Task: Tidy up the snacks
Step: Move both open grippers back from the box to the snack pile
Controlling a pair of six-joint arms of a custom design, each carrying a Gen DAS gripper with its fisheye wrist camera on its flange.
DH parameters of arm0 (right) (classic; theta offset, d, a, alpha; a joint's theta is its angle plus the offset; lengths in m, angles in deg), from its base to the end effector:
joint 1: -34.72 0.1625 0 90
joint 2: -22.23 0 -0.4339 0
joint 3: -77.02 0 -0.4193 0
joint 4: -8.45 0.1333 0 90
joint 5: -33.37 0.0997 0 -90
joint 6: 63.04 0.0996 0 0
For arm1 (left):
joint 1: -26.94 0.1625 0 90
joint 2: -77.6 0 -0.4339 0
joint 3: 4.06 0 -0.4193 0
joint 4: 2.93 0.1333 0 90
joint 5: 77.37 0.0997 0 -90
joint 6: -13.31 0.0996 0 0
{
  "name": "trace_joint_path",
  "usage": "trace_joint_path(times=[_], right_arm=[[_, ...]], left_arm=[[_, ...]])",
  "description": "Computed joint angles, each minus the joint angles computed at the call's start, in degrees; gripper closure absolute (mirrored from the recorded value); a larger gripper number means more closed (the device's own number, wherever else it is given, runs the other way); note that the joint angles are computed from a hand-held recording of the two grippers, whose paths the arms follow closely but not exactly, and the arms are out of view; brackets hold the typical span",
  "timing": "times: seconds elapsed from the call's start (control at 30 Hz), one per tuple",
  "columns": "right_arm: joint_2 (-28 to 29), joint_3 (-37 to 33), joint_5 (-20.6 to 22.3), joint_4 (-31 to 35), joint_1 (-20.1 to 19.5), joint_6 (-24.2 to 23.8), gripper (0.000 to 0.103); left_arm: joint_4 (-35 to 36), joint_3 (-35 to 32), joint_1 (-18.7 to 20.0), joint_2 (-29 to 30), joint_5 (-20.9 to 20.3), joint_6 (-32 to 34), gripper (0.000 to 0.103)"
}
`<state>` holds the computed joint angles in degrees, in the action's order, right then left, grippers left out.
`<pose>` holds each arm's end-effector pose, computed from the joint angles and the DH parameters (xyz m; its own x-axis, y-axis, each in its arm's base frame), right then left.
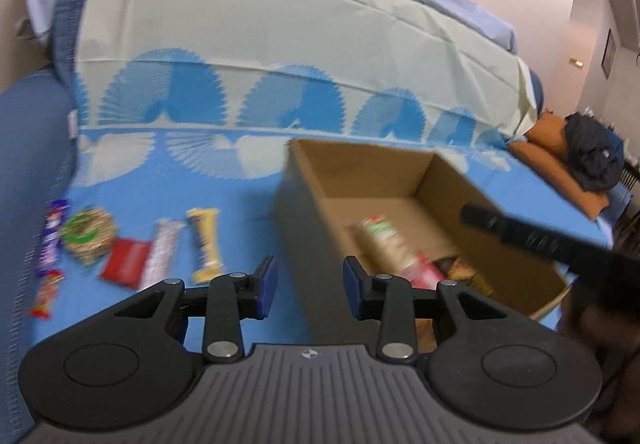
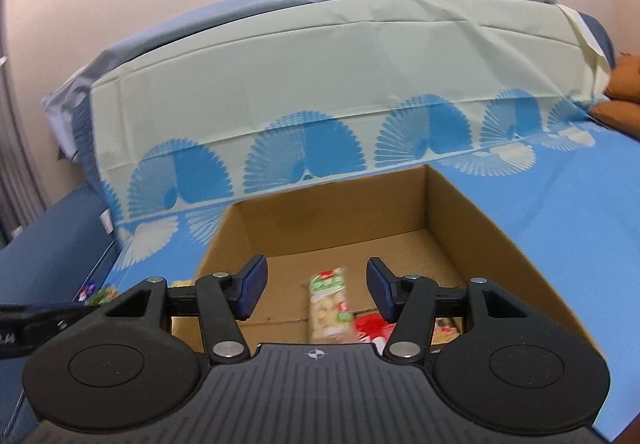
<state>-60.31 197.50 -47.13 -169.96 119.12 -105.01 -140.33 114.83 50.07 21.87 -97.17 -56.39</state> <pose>0.0977 -0.5383 0.3493 -0.7806 -0.4462 0.4377 -0.6186 0.4506 -0.6437 -0.3894 -0.4132 0.0874 -0.7947 -0.2117 -0.5689 0.4027 0.5175 -0.7550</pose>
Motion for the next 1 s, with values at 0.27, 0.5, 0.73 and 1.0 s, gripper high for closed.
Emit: trace_joint_path(times=[0.27,0.5,0.73,1.0], right_arm=[[-4.1,5.3,3.5,-0.7,-0.6,-5.1,0.047],[-7.1,9.1,7.2,1.4,-2.1,-10.3,0.058],[-8.0,10.2,8.7,6.4,-1.4,-14.1,0.064],[1.1,4.4,-1.3,8.1,10.6,-4.1,0.064]], left_arm=[[15.7,8.6,-4.1,-8.8,-1.8,-18.4,0.065],[10.0,14.1,-2.9,-10.4,-2.2,-23.2,0.085],[-2.5,15.2,2.2,-7.3,3.2,-16.4,0.085],[9.9,9.3,9.2,-3.5,7.2,-18.5,0.058]])
